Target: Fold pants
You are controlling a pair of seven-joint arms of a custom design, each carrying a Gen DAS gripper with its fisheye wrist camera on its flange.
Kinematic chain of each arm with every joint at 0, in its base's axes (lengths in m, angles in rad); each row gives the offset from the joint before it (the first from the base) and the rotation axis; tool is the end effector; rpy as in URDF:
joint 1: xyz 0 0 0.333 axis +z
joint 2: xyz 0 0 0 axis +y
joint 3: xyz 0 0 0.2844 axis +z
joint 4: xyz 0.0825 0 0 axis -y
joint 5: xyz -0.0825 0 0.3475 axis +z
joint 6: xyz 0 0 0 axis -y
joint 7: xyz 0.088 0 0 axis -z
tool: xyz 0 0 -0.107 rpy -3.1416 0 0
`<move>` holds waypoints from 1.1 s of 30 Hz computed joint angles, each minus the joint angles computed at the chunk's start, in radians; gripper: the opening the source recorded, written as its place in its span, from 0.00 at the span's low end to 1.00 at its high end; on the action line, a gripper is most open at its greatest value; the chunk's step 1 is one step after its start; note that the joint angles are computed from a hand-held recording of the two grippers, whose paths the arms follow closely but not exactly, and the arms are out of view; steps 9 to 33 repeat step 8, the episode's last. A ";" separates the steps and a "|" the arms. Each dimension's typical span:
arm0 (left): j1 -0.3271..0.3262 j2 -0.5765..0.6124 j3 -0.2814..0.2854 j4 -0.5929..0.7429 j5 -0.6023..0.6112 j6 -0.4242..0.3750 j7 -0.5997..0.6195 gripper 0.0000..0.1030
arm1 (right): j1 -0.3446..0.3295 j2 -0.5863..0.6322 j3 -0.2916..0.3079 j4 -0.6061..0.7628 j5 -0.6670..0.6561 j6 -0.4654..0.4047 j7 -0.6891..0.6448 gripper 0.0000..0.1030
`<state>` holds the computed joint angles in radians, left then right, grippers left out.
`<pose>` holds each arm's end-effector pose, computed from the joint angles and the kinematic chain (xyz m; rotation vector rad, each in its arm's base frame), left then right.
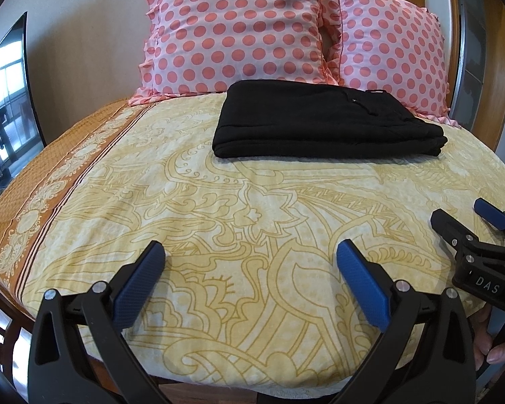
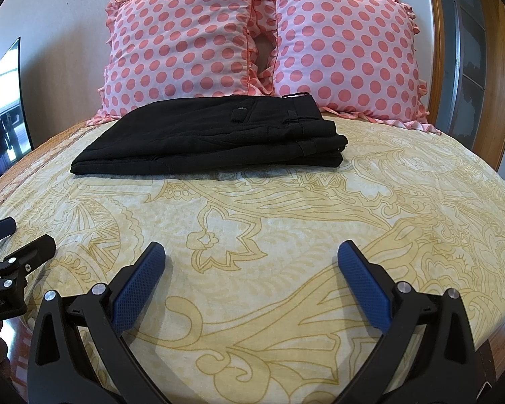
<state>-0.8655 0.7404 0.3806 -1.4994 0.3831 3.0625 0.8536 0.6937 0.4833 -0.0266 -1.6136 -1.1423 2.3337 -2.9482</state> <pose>0.5775 -0.4163 0.3419 -1.4034 2.0002 -0.9584 0.5284 0.4001 0.3686 -1.3809 1.9720 -0.9598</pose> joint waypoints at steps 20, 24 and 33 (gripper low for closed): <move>-0.004 0.004 0.003 0.001 0.001 0.002 -0.003 0.98 | 0.000 -0.001 0.000 -0.001 0.000 0.000 -0.001 0.99; -0.004 0.004 0.003 0.001 0.001 0.002 -0.003 0.98 | 0.000 -0.001 0.000 -0.001 0.000 0.000 -0.001 0.99; -0.004 0.004 0.003 0.001 0.001 0.002 -0.003 0.98 | 0.000 -0.001 0.000 -0.001 0.000 0.000 -0.001 0.99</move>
